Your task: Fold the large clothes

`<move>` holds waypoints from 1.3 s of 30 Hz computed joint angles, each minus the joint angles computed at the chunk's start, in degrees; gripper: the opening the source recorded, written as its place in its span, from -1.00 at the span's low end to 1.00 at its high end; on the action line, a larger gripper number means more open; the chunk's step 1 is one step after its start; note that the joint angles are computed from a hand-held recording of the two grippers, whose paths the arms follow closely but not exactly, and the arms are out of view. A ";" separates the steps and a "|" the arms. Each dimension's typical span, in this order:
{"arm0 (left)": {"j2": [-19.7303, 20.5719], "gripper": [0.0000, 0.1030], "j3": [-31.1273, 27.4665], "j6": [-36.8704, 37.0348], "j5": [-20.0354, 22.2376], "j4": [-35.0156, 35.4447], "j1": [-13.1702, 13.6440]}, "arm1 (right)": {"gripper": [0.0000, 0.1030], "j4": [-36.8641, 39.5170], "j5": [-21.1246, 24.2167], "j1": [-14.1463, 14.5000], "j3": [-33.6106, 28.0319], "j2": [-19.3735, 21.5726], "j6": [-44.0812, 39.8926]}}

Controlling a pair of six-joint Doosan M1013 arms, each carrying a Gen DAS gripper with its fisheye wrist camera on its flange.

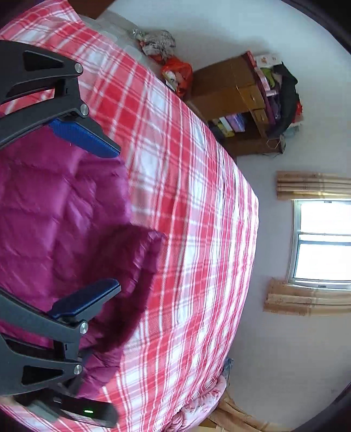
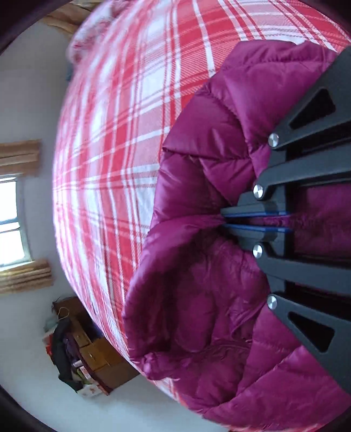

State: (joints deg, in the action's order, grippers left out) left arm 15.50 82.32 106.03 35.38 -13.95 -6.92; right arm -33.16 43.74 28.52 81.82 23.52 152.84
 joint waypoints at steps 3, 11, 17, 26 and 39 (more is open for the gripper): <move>2.96 0.78 -4.52 -0.34 2.94 1.69 -2.43 | -0.92 1.73 -2.80 -0.73 1.18 -0.84 0.49; 9.50 -0.17 -10.16 -15.58 11.95 20.76 -6.77 | -0.93 4.55 -8.30 -1.76 3.27 -1.82 1.55; 4.89 -0.84 -1.84 -23.52 4.82 31.36 -6.18 | -0.93 4.64 -8.75 -1.83 3.48 -1.87 1.68; 3.89 -0.86 3.28 -27.55 1.81 28.93 -3.40 | -0.93 3.33 -7.05 -1.43 3.03 -1.58 1.86; 3.41 -0.86 5.40 -32.64 -1.79 33.65 -4.12 | -0.42 -6.03 -4.19 -0.37 2.45 -3.58 10.12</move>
State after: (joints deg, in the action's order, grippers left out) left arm 18.91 87.71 73.40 33.59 19.69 -11.04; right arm -39.18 39.55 28.15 84.27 19.94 162.96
